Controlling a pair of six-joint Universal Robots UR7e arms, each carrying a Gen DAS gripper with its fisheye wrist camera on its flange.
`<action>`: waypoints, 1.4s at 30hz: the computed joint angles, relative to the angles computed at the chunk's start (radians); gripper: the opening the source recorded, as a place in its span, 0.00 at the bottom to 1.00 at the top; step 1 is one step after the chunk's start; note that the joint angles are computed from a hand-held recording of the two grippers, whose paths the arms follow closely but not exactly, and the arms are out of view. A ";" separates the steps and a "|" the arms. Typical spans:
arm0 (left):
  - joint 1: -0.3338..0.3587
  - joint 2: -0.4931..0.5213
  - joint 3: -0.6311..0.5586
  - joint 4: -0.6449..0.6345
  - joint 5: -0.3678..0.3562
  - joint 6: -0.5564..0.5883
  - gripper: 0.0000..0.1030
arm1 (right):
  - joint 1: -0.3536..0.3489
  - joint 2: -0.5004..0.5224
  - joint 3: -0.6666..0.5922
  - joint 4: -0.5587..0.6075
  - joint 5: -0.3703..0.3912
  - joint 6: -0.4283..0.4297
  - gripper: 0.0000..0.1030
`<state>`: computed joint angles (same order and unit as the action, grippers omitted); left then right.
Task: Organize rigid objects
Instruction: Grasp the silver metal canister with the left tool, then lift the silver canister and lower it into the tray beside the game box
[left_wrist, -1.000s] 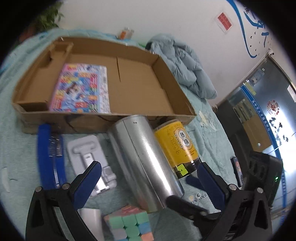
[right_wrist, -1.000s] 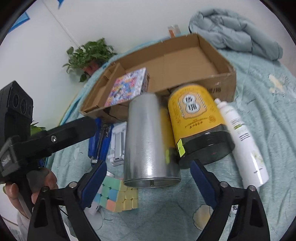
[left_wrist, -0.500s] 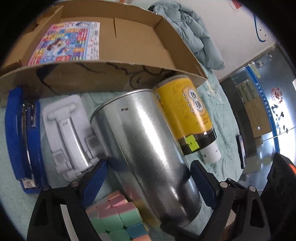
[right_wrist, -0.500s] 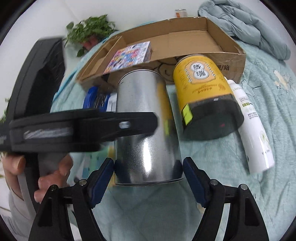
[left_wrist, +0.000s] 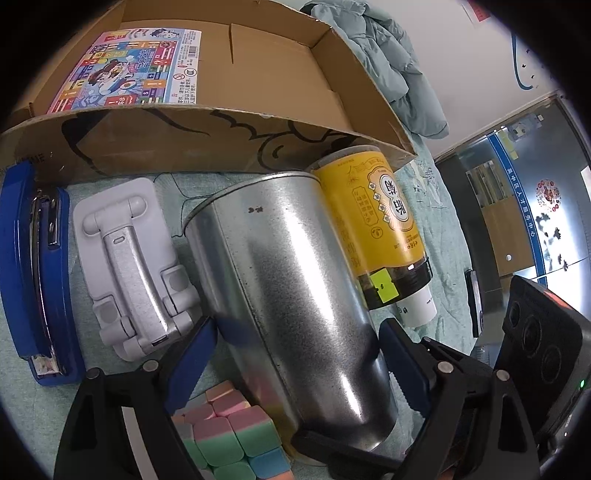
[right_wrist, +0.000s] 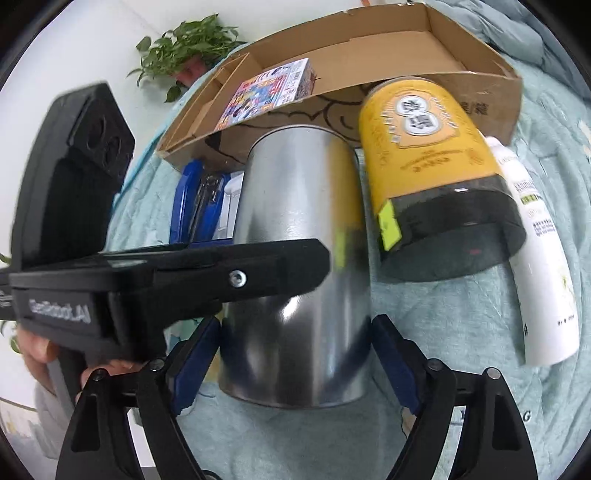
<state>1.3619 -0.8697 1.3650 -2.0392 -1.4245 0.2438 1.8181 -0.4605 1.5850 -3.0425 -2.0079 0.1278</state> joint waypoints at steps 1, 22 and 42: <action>0.001 0.000 -0.003 0.004 -0.001 -0.003 0.87 | 0.009 0.006 -0.008 0.008 -0.021 -0.003 0.80; -0.104 -0.103 0.024 -0.196 0.016 0.148 0.84 | 0.130 -0.005 -0.084 -0.117 -0.148 -0.119 0.79; -0.096 0.521 -1.111 0.441 0.045 0.090 0.83 | 0.065 0.282 -1.053 0.661 -0.103 -0.036 0.79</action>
<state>1.2663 -0.3483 0.2538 -1.5984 -1.3796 0.3334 1.8827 -0.1781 0.5322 -2.3819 -2.1111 0.0921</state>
